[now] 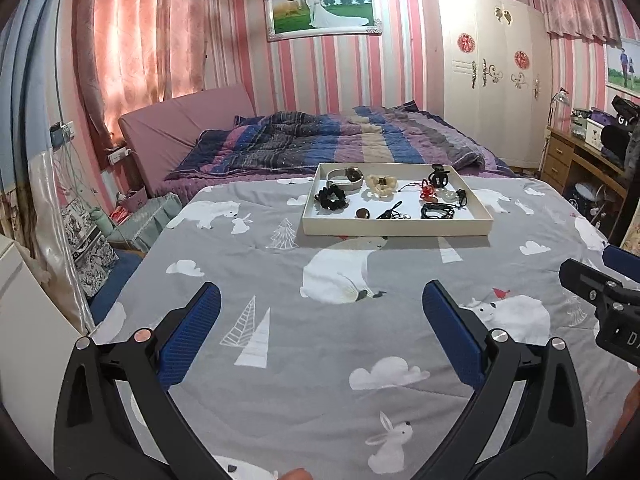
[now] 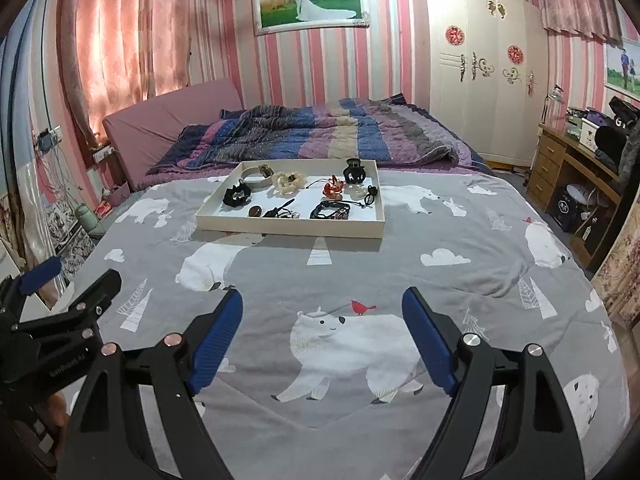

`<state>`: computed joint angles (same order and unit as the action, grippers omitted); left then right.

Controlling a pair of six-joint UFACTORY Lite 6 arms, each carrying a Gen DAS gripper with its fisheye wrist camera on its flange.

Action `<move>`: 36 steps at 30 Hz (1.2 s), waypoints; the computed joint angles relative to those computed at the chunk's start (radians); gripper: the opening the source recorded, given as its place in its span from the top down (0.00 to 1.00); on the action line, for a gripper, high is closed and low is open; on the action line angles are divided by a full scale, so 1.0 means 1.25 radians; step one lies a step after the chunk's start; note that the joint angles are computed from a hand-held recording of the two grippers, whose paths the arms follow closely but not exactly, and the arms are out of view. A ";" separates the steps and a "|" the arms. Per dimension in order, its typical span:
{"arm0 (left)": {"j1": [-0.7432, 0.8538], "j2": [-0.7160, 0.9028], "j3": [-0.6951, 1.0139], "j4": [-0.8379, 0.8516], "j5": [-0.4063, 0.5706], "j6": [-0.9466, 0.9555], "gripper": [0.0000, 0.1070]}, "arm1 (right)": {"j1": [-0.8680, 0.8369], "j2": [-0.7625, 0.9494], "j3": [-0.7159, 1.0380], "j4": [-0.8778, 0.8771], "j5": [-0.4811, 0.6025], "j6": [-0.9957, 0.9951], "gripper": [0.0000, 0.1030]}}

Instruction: Organize jewelry

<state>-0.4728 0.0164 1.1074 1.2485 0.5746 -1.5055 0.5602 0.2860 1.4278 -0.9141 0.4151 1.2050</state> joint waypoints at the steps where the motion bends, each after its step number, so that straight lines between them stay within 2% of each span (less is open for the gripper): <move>1: -0.003 -0.007 -0.007 -0.003 0.000 -0.002 0.07 | 0.002 -0.010 -0.013 -0.012 -0.003 0.016 0.19; 3: -0.007 -0.020 -0.016 -0.008 -0.002 -0.005 0.07 | 0.008 -0.027 -0.036 -0.045 0.004 0.054 0.09; 5: -0.012 -0.029 -0.025 -0.004 0.000 -0.013 0.07 | 0.017 -0.044 -0.061 -0.106 0.017 0.116 0.09; 12: -0.017 -0.041 -0.039 -0.013 -0.007 -0.012 0.07 | 0.036 -0.052 -0.072 -0.146 0.049 0.142 0.09; 36: -0.027 -0.051 -0.050 -0.010 0.007 -0.023 0.07 | 0.045 -0.028 -0.068 -0.140 0.076 0.148 0.09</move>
<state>-0.5064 -0.0470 1.0443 1.2356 0.5828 -1.5343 0.6160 0.2509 1.3426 -1.0887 0.5098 1.3905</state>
